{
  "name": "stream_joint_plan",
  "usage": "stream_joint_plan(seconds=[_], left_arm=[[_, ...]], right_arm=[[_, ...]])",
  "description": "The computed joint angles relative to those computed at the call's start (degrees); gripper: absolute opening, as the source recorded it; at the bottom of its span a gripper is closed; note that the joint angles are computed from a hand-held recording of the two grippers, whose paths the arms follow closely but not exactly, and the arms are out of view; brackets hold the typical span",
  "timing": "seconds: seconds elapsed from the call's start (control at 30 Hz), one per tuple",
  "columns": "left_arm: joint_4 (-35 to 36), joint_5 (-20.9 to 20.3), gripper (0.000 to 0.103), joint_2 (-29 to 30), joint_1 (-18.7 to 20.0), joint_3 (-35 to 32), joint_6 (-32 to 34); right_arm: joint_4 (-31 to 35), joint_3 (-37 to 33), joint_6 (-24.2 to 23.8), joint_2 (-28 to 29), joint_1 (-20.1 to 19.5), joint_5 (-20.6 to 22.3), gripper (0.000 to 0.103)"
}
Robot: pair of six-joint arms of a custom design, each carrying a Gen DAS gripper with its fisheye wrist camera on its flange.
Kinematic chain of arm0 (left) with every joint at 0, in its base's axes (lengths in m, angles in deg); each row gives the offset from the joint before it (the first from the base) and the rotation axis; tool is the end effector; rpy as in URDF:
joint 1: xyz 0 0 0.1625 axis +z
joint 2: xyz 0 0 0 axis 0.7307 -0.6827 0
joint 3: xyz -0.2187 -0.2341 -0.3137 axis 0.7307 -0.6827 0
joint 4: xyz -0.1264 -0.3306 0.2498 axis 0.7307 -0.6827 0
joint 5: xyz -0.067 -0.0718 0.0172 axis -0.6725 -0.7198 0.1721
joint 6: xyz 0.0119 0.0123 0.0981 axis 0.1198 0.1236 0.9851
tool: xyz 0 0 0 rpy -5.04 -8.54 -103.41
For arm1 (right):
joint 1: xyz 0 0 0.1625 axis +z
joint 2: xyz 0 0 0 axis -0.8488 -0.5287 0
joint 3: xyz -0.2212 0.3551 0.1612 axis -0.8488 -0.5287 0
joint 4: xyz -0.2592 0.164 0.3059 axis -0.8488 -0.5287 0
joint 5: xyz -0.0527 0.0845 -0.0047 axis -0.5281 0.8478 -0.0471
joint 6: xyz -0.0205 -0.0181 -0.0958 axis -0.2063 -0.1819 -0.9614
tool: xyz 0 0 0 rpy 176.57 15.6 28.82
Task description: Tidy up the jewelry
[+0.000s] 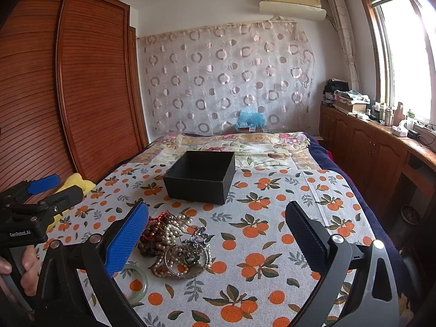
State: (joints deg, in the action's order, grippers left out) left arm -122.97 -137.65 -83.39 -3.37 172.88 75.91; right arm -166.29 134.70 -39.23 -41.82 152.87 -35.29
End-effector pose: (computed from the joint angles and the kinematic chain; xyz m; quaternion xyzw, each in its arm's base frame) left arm -0.3867 -0.6444 0.1339 0.3298 0.8127 -0.4222 0.2290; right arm 0.1512 -0.6070 0.3334 0.1947 -0.7859 0.5096 0.2911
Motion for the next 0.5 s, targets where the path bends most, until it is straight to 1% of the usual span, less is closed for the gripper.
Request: stream_joint_plan(seconds=[0.5], left_arm=[[-0.01, -0.12, 0.095, -0.01, 0.08, 0.00, -0.06]], right_arm=[[-0.25, 0.76, 0.11, -0.40, -0.20, 0.45, 0.101]])
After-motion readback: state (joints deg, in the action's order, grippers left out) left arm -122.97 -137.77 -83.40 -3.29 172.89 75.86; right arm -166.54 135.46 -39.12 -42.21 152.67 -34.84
